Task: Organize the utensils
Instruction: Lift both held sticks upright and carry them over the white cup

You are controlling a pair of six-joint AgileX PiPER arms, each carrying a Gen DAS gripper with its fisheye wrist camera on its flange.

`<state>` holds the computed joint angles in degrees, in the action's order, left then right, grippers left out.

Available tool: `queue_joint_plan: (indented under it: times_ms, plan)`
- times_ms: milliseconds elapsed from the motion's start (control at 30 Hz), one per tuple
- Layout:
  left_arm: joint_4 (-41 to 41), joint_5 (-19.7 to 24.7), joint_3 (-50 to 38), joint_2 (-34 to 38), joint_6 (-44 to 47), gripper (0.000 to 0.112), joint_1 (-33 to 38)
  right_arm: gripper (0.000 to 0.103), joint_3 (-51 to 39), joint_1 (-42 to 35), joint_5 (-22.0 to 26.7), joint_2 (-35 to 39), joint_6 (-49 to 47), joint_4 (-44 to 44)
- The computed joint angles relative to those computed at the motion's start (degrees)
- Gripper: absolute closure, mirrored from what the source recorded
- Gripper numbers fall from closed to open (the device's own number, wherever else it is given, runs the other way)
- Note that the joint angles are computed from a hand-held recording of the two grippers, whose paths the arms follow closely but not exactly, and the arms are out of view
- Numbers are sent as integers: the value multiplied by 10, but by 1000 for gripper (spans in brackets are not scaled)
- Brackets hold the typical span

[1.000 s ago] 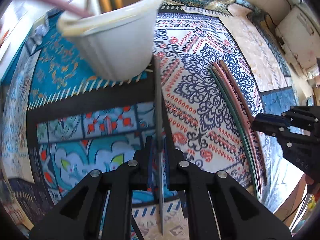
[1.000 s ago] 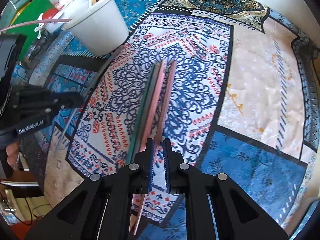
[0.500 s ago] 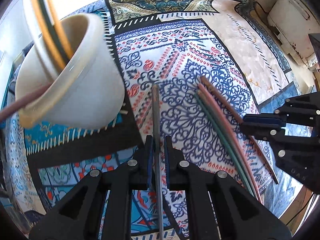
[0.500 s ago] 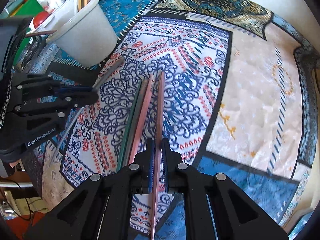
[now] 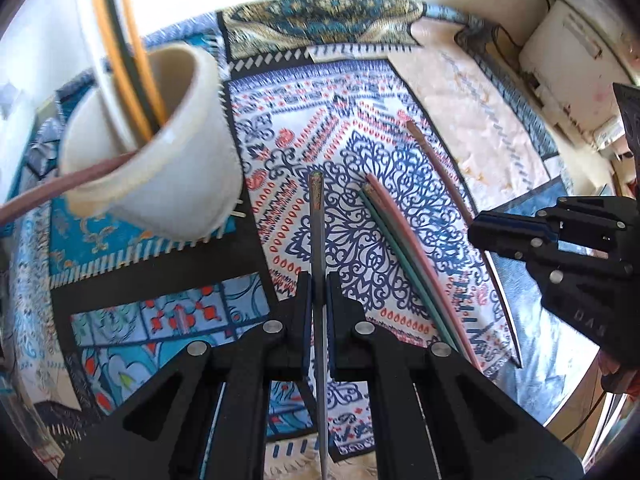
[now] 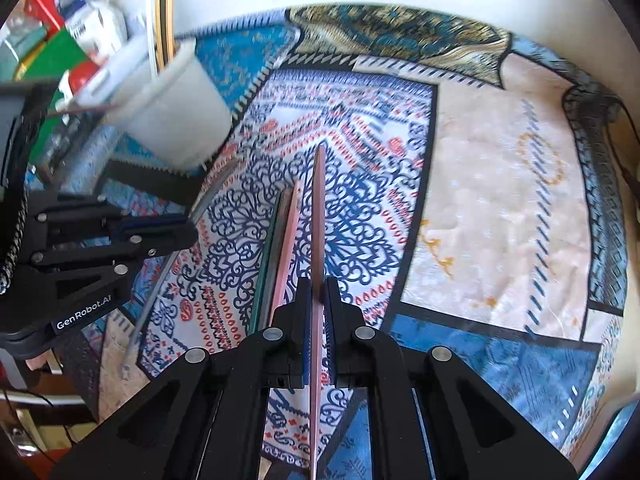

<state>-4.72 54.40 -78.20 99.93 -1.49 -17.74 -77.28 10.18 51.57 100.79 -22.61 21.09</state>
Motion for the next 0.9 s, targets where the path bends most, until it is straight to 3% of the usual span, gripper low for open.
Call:
queue_joint_plan:
  times_ms: [533, 900]
  plan:
    - [99, -9, 51, -162, -123, 108, -26, 98, 49, -36, -12, -125, -66, 66]
    - [89, 6, 17, -219, -127, 108, 3, 103, 5, -40, 8, -159, -76, 85]
